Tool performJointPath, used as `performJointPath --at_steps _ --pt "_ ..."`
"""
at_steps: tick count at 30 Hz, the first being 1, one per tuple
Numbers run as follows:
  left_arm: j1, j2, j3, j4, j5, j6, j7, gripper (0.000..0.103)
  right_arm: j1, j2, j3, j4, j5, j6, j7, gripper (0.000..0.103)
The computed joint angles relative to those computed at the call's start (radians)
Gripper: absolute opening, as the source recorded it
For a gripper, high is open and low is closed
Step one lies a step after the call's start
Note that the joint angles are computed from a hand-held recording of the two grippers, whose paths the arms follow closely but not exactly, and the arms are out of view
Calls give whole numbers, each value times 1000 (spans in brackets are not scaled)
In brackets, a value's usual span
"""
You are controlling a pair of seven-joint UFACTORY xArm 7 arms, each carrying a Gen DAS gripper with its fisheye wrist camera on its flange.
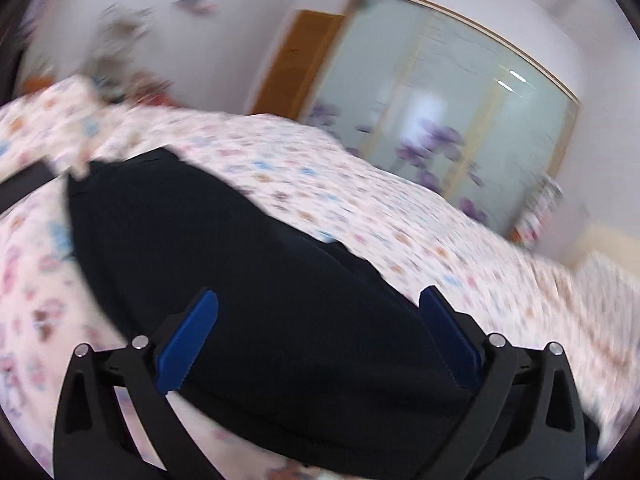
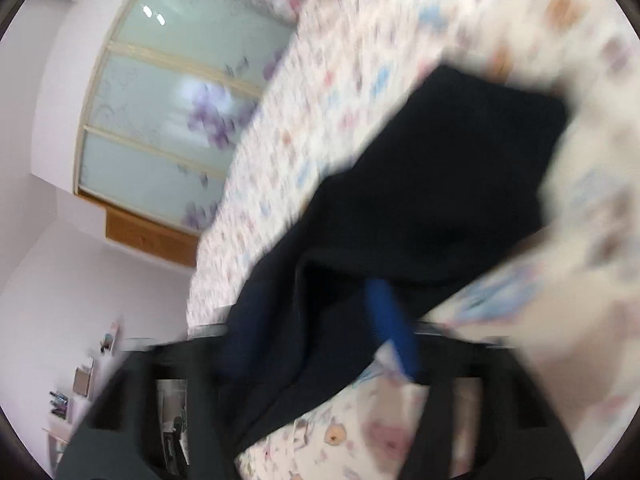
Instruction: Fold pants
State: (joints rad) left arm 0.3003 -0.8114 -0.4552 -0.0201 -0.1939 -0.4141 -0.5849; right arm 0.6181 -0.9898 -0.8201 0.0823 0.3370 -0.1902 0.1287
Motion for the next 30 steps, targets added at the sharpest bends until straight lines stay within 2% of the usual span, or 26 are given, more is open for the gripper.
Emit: performJointPath --at_steps 1,2,3,5,6,8,10,12,15,18,19,20,21,22,25,28,30 --pt "1 28 -11 6 16 -31 15 101 -82 -25 47 -24 -1 13 1 65" --pt "-22 53 12 21 41 -35 43 101 -150 -62 53 -35 -2 56 -10 59" --pt "-36 77 30 36 58 -36 72 101 -175 -94 18 -34 7 96 -28 51" --pt "-22 93 -18 60 45 -20 112 101 -176 -125 -83 -9 51 162 -57 42" --pt "-23 106 -24 64 43 -30 125 101 -187 -110 -80 2 86 177 -62 41" --pt "-39 104 -35 59 33 -47 151 101 -230 -18 18 21 77 164 -51 41" --pt "-49 114 -32 53 21 -78 175 101 -316 107 174 47 55 136 -39 41" --pt "-64 117 -39 52 -5 -89 188 101 -344 191 231 86 35 126 -55 41" --pt "-93 127 -10 55 -19 -82 217 101 -389 342 301 166 13 206 -53 41" --pt "-120 134 19 58 -26 -72 234 101 -453 448 403 207 -10 263 -68 40" --pt "-126 134 26 58 -29 -68 238 101 -478 479 451 211 -24 264 -75 35" --pt "-132 136 33 60 -32 -60 241 101 -501 488 483 202 -38 258 -91 30" --pt "-135 139 39 61 -34 -59 243 101 -533 493 529 190 -63 255 -103 18" --pt "-139 142 45 62 -36 -54 245 101 -564 500 574 184 -89 255 -111 15" --pt "-157 153 80 67 -32 -38 244 101 -614 480 643 174 -149 273 -147 11" --pt "-169 162 103 66 -30 -40 242 101 -779 417 773 185 -247 297 -119 10" --pt "-169 167 106 67 -32 -39 243 101 -901 371 869 198 -329 246 -88 10"
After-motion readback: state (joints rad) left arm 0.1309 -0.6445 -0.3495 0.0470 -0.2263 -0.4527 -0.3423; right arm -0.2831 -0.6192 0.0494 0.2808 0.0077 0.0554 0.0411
